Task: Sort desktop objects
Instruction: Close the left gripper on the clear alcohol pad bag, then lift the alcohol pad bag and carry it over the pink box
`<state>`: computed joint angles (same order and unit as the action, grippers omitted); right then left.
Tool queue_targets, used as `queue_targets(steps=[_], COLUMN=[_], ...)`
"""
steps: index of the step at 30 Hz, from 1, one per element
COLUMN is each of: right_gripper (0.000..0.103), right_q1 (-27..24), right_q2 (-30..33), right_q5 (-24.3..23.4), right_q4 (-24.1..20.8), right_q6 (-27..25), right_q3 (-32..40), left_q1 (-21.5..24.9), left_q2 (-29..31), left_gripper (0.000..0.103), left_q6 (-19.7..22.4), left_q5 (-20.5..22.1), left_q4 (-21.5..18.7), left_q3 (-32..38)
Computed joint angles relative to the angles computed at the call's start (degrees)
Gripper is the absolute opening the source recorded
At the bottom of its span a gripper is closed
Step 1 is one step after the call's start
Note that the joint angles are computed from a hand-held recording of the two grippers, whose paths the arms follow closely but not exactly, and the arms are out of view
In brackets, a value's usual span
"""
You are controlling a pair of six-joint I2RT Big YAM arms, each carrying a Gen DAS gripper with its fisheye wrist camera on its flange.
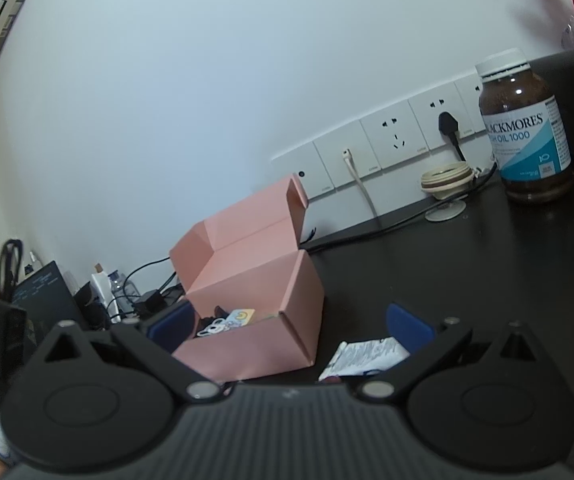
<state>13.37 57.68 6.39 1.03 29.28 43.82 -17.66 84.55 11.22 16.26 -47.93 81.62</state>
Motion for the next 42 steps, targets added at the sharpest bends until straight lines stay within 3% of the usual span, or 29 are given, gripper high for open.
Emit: queue_targets(steps=[6,11,19,26,33,42], right_gripper=[0.102,0.102,0.102,0.102,0.102,0.102], right_q1=[-0.06,0.11,0.16,0.13,0.14,0.2], right_q2=[0.07,0.13,0.03,-0.01,0.07,0.19], right_q5=[-0.14,0.15,0.16,0.3,0.4,0.52], right_q4=[-0.39,-0.88,-1.16,-1.36,-1.44,-1.46], right_q6=[0.51,0.23,-0.04,0.01,0.09,0.02], right_q3=[0.08,0.25,0.33,0.36,0.44,0.53], left_q1=[-0.13,0.06,2.16,2.88,3.77,3.75], left_q2=[0.35,-0.85,-2.16,-5.92,-7.17,-13.23], left_gripper=[0.086,0.068,0.05,0.049,0.049,0.049], left_q6=[-1.51,-0.76,1.05,5.02,6.86,11.05], left_q5=[-1.3,1.77,8.47,10.39,11.6,10.26], left_q4=[0.24,3.12,4.77,8.5,9.36,24.35], left_q3=[0.33,-1.86,-3.92,-7.71,-7.98,-16.33])
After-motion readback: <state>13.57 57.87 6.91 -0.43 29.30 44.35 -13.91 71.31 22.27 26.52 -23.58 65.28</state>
